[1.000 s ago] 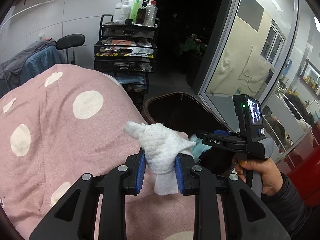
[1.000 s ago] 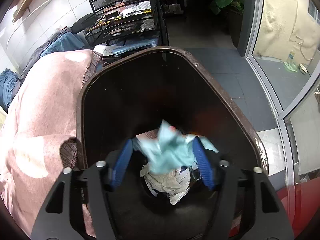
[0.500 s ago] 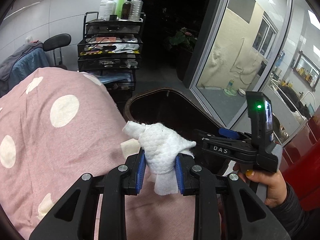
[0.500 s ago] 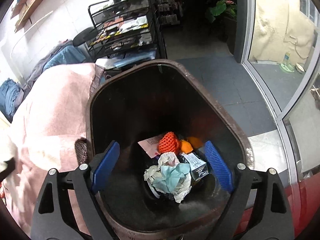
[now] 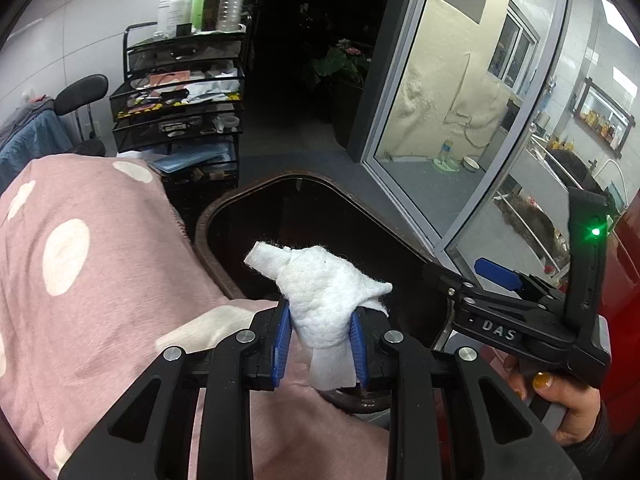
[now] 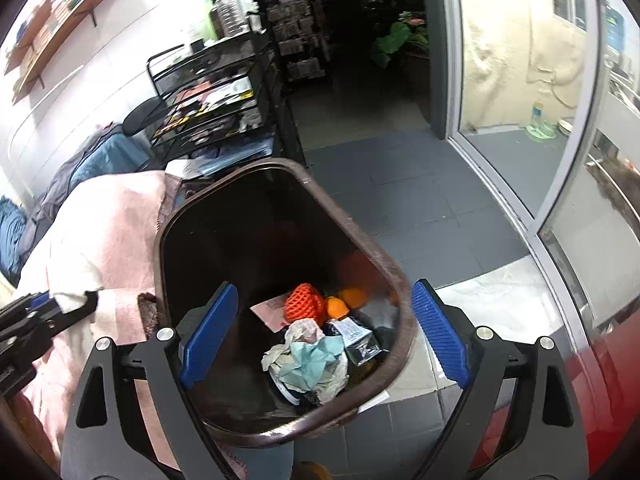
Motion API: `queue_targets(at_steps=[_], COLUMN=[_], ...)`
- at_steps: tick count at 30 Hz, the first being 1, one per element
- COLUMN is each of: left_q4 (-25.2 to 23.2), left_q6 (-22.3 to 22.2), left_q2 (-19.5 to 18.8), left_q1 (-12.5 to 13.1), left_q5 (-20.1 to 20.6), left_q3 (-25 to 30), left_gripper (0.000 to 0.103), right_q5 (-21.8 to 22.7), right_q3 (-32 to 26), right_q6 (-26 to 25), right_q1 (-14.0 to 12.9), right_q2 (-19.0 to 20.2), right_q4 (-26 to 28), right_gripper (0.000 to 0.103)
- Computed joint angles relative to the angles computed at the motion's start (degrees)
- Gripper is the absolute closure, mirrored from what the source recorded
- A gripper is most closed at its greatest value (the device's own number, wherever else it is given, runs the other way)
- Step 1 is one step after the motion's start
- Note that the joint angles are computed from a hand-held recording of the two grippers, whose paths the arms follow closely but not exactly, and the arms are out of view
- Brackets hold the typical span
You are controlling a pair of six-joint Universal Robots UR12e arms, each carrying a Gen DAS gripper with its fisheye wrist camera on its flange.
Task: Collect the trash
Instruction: 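Lower the left tool into the bin and open it to drop the tissue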
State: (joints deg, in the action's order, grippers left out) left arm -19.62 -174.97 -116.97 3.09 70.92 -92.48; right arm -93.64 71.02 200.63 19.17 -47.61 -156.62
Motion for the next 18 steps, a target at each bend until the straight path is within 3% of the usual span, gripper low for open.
queue_targets(at_steps=[8, 12, 13, 15, 17, 18], left_q4=[-4.7, -8.4, -8.8, -9.5, -8.3, -7.4], left_q6=[2.0, 2.5, 2.1, 1.5, 0.8, 0.4], left_q2=[-2.3, -3.6, -3.8, -4.1, -4.3, -4.2], left_q1=[-1.6, -1.8, -1.9, -1.9, -2.1, -2.1], left_q5=[1.2, -0.1, 0.0, -0.3, 0.0, 0.1], left_q3=[3.5, 5.6, 6.0, 6.5, 6.5, 6.2], left_gripper=[0.077, 0.077, 0.073, 0.055, 0.029, 0.026], right_q5=[-1.6, -2.7, -3.1, -3.6, -4.1, -4.0], right_q3=[2.6, 3.6, 3.8, 4.2, 4.6, 4.7], right_q6=[1.8, 2.3, 2.5, 2.7, 2.9, 3.0], right_q1=[-0.7, -0.9, -0.9, -1.0, -1.2, -1.2], right_q2=[-1.4, -1.9, -2.0, -2.2, -2.4, -2.4], right_q4=[-0.7, -1.2, -1.2, -1.1, -1.1, -1.2], right_gripper=[0.015, 0.015, 0.015, 0.015, 0.015, 0.015])
